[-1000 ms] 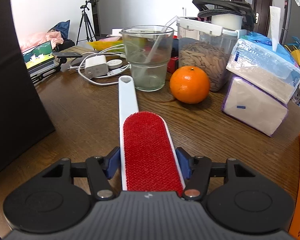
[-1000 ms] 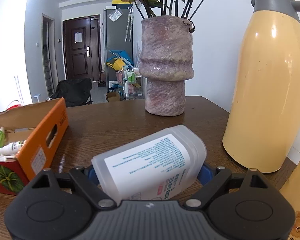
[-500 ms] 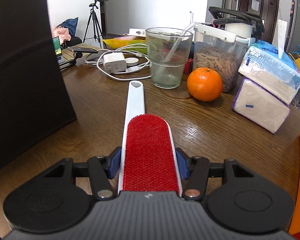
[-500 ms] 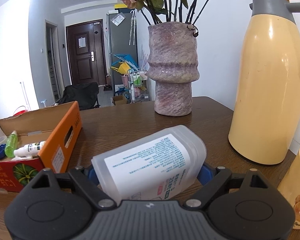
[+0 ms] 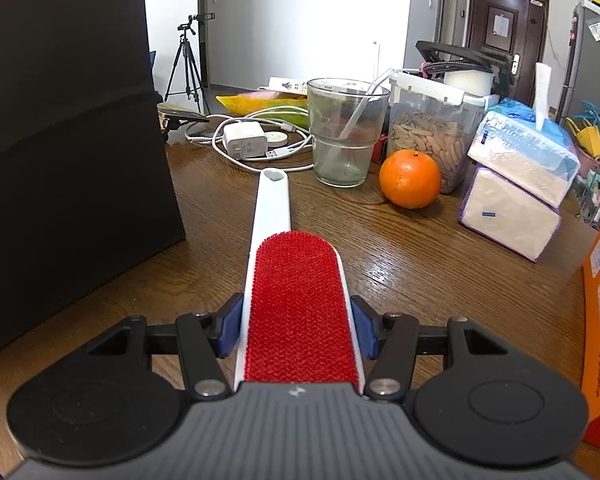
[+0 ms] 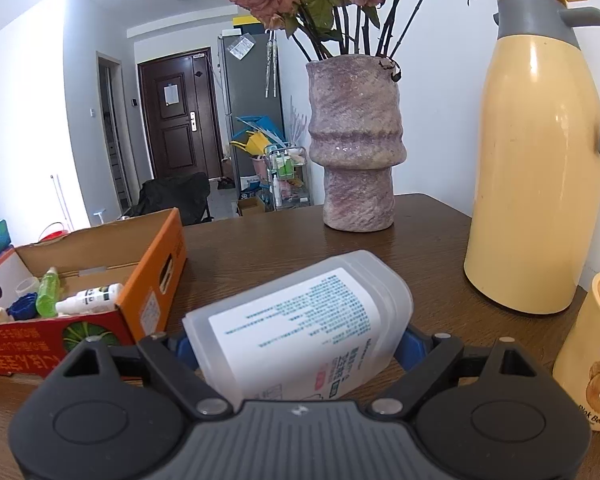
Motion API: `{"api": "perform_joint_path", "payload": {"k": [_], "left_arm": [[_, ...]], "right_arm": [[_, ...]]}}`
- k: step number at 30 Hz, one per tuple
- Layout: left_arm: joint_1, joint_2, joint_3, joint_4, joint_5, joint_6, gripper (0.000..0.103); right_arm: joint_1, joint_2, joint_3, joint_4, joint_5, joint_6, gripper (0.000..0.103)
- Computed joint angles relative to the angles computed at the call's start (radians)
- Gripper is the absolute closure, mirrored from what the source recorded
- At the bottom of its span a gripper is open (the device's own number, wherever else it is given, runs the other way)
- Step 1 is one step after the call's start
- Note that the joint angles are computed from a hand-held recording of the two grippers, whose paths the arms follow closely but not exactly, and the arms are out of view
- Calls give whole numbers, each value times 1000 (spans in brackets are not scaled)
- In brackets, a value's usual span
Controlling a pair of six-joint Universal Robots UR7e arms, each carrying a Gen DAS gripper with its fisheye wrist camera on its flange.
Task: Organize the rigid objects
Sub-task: 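Lift the white bottle and lint brush and carry both toward the cardboard box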
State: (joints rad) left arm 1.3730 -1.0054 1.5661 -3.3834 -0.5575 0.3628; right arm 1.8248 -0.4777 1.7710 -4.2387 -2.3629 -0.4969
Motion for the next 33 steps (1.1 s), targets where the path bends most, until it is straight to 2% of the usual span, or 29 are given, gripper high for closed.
{"api": "perform_joint_path", "payload": {"k": [15,33], "left_arm": [[-31,-94,164,-95,-33,58,46],[-96,-229,382,-136,-79,83,46]], "right_arm": [[43,11,48,-47,19,20,13],[130,58,68,-57,37,13,13]]}}
